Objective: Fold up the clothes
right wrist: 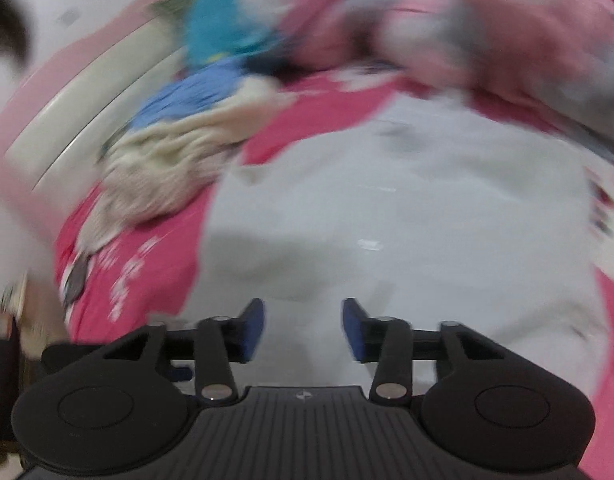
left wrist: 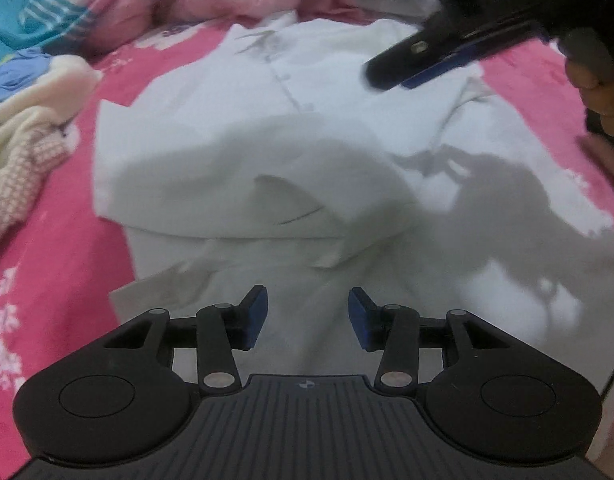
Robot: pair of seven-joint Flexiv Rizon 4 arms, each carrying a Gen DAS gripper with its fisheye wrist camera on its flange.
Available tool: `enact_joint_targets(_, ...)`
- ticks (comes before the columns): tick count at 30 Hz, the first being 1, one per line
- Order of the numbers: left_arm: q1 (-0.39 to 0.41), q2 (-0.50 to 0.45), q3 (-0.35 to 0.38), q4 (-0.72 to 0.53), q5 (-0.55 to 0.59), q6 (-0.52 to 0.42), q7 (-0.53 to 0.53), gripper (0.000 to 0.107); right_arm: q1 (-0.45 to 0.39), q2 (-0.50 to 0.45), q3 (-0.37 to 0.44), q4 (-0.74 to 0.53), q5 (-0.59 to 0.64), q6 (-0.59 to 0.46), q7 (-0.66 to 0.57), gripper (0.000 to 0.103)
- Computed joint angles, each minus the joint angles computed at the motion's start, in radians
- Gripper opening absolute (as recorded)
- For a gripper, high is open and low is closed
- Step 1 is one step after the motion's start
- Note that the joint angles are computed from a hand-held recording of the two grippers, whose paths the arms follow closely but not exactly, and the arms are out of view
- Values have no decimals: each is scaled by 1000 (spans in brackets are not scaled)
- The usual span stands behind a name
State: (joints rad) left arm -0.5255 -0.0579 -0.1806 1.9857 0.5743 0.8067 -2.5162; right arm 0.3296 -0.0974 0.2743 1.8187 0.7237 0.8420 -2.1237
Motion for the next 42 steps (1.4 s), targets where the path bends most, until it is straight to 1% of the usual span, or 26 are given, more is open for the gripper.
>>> enact_joint_targets(1,-6,1,-4,-8,28,-28,-11,45,21,-9,11,6,-26,33,0,48)
enact_joint_targets(3,-7,4,-4,-8,40,-53,-27,45,66,-33,32,23,-90,116,26,48)
enact_joint_targets(7,-7,10,-5,8,44,-59,-63,45,112,-133,50,-34,-167,165,123,48)
enact_joint_targets(8,-7,9,-6,10,44,-60,-67,45,115,-170,50,-70,-198,125,152,48)
enact_joint_targets(10,-9,13,-8,19,45,-60,-75,45,119,-252,50,-163,-262,11,207,48)
enact_joint_targets(12,-9,21,-9,30,45,-54,-80,45,112,-328,45,-283,-338,-219,268,48)
enact_joint_targets(13,-8,24,-9,35,46,-49,-86,45,97,-349,50,-331,-354,-324,267,46)
enact_joint_targets(14,-6,27,-9,39,47,-43,-92,46,77,-347,56,-350,-359,-391,241,46)
enact_joint_targets(15,-3,30,-8,45,46,-33,-104,46,63,-327,55,-348,-374,-433,211,46)
enact_joint_targets(19,11,42,-4,73,50,14,-183,46,19,-149,16,-202,-489,-470,92,46)
enact_joint_targets(22,24,47,-2,87,47,46,-209,46,10,-38,-22,-84,-605,-468,97,47)
enact_joint_targets(24,32,51,0,96,39,65,-209,46,3,-9,-43,-75,-612,-515,154,47)
enact_joint_targets(27,44,59,3,112,15,92,-199,47,-3,5,-59,-84,-582,-533,233,47)
enact_joint_targets(30,60,76,9,134,-10,128,-193,50,-3,3,-58,-92,-530,-444,281,47)
enact_joint_targets(31,67,82,11,142,-12,139,-194,52,-3,-2,-57,-98,-503,-416,280,47)
enact_joint_targets(33,78,90,10,154,-13,157,-194,53,-4,-14,-52,-110,-456,-372,271,48)
enact_joint_targets(37,92,87,1,162,-4,170,-192,53,3,-46,-60,-99,-501,-315,366,48)
enact_joint_targets(40,95,80,-2,163,6,182,-181,54,-19,-91,-73,-123,-464,-335,447,48)
enact_joint_targets(42,93,73,-5,155,24,177,-169,54,-36,-132,-77,-152,-450,-391,474,48)
